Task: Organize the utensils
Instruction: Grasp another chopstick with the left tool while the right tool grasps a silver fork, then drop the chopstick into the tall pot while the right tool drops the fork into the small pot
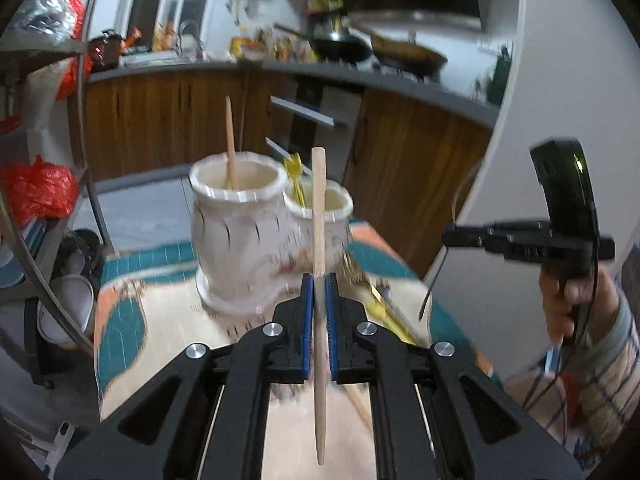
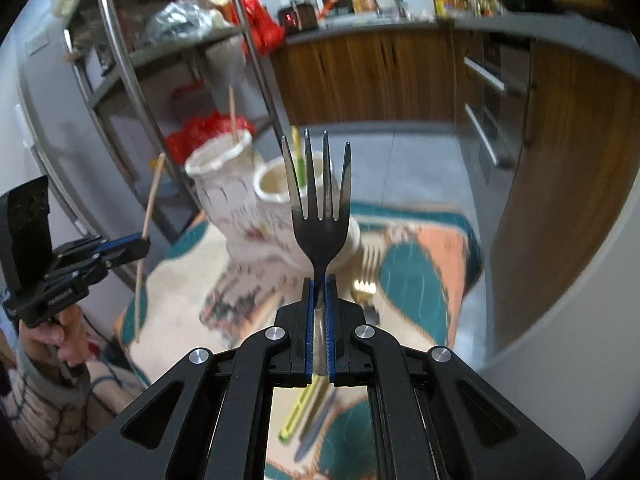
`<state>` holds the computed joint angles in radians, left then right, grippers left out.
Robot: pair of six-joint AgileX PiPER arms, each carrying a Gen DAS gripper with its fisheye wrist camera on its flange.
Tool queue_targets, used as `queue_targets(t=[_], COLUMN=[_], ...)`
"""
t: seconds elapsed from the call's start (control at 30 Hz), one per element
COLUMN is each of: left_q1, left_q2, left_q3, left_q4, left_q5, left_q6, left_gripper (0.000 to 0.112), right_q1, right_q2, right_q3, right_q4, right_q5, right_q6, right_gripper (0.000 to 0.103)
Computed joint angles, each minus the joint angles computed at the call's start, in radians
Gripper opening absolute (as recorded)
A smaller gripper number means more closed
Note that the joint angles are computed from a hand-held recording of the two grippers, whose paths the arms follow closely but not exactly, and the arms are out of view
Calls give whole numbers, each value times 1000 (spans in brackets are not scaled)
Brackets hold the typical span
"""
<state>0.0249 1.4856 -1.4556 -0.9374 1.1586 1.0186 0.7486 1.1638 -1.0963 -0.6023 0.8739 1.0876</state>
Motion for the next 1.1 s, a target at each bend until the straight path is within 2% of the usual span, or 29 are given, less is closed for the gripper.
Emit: queue_targets(t=[0.03,0.1,0.27,0.43,0.63,0.67,0.8,0.9,1.1], left_q1=[13,11,13,-33,-107,-123,-156,-175,-198], left_q2=[8,15,69,135,178,183,207,259,240], left_q3=[-13,-30,-103,-214,-268,-261,-214,-258,-187], left_q4=[-21,-66,-194,-232,-297,-329,-464,-370,-260], left_q5=[-1,-54,-131,-223,-422,-471,-568,-564,-587], left_q6=[6,-5,-12,-48,18,54,195,89,47], left_gripper=[6,6,6,6,6,6,6,6,6], right_q1=[14,14,-27,-73,-127,-143,-177,-183,-199], right_q2=[0,-1,1,77,136,148,205,241,273], right_q3=[-9,-19,-31,-100,-152,-164,-193,-209,-222], right_q4=[-33,-84,-199,-237,-277,-251,-220,-187,-82], right_q5=[3,-27,-167,-237,-300,-310,-312,-289,-274], right_q6=[23,57,137,111,100,72,32,-8,-95], right_gripper=[6,6,6,6,6,6,6,6,6])
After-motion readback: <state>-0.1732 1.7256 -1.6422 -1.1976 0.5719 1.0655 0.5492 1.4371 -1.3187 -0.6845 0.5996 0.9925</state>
